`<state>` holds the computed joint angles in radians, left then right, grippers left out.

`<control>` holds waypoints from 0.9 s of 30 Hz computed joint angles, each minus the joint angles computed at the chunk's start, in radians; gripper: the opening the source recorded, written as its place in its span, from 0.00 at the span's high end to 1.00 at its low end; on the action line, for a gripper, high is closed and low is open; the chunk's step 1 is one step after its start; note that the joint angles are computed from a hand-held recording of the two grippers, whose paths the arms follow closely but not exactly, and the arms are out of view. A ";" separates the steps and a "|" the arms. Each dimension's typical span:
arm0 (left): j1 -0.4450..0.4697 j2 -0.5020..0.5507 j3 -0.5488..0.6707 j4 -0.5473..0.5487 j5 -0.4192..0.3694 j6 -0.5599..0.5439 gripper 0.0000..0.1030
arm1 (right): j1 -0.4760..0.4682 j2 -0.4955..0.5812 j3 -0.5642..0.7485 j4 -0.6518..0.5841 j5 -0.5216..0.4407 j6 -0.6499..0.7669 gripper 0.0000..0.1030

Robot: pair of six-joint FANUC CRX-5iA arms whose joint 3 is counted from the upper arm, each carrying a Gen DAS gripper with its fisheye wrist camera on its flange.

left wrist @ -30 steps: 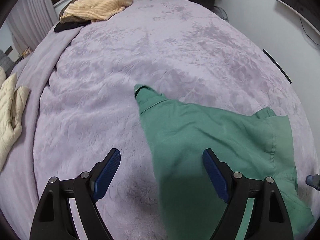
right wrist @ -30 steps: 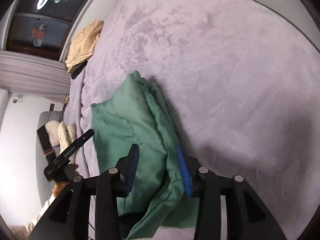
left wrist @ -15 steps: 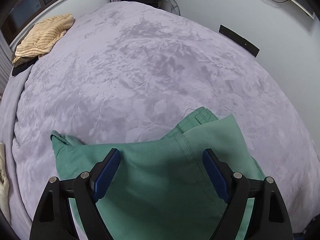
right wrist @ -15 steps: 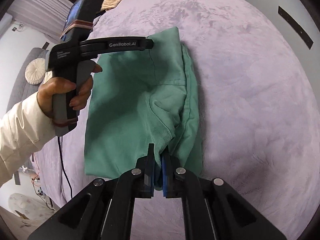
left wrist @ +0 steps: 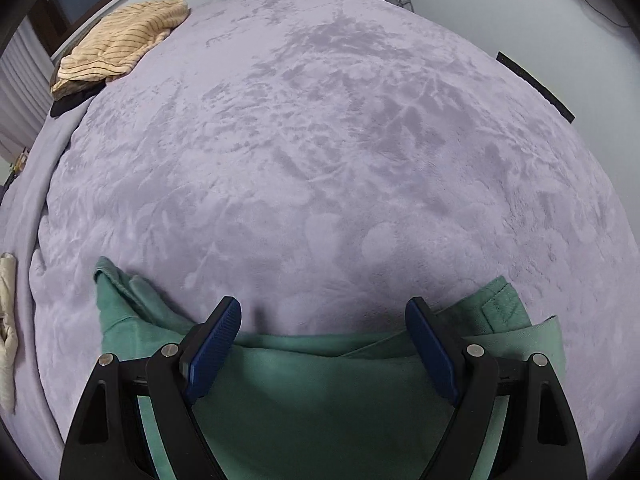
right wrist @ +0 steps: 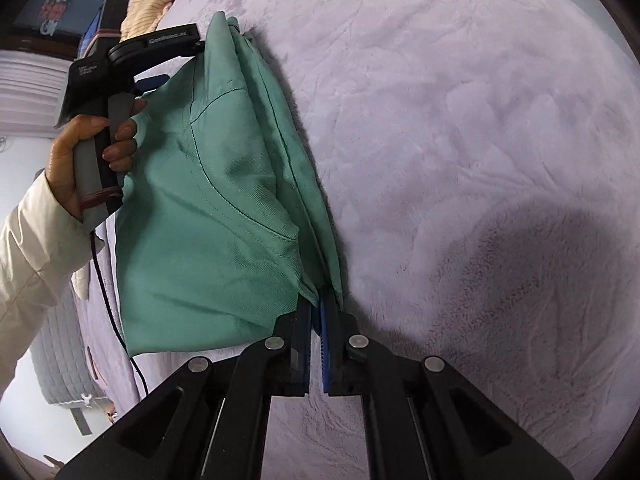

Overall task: Fold small clothes
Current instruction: 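Fold the held jacket over with the right tool while the left tool presses it, then lower the folded green jacket onto the bed and open the right tool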

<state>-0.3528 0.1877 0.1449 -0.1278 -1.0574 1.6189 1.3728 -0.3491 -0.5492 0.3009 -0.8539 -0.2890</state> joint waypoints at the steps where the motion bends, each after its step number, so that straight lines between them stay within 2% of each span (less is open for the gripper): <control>1: 0.017 -0.023 -0.015 0.019 0.004 -0.029 0.17 | 0.011 -0.017 -0.011 0.019 0.004 -0.026 0.97; 4: 0.073 -0.128 -0.095 0.076 0.038 -0.126 0.17 | 0.057 -0.064 -0.029 0.092 -0.014 -0.105 0.96; 6: 0.124 -0.206 -0.162 0.131 0.041 -0.199 0.17 | 0.093 -0.078 -0.022 0.159 -0.064 -0.170 0.94; 11: 0.244 -0.391 -0.335 0.235 -0.022 -0.326 0.17 | 0.154 -0.074 0.029 0.288 -0.231 -0.257 0.91; 13: 0.283 -0.458 -0.402 0.264 -0.059 -0.350 0.17 | 0.130 -0.074 0.042 0.311 -0.226 -0.244 0.91; 16: 0.344 -0.552 -0.515 0.345 -0.114 -0.393 0.17 | 0.043 -0.008 0.117 0.259 -0.174 -0.072 0.91; 21: 0.353 -0.629 -0.628 0.339 -0.177 -0.390 0.17 | -0.101 0.155 0.248 0.090 -0.059 0.234 0.91; 23: 0.393 -0.657 -0.678 0.378 -0.184 -0.400 0.17 | -0.142 0.225 0.294 0.017 -0.061 0.339 0.91; 25: 0.419 -0.675 -0.706 0.399 -0.185 -0.410 0.17 | -0.173 0.277 0.318 -0.029 -0.101 0.385 0.91; 26: 0.425 -0.679 -0.711 0.406 -0.189 -0.411 0.17 | -0.185 0.283 0.310 -0.042 -0.103 0.393 0.99; 27: 0.427 -0.679 -0.712 0.409 -0.190 -0.411 0.17 | -0.196 0.283 0.297 -0.049 -0.098 0.394 1.00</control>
<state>0.0739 -0.4914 -0.5675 0.2810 -1.2477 1.2078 1.1772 -0.0658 -0.2519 0.2517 -0.9522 0.1047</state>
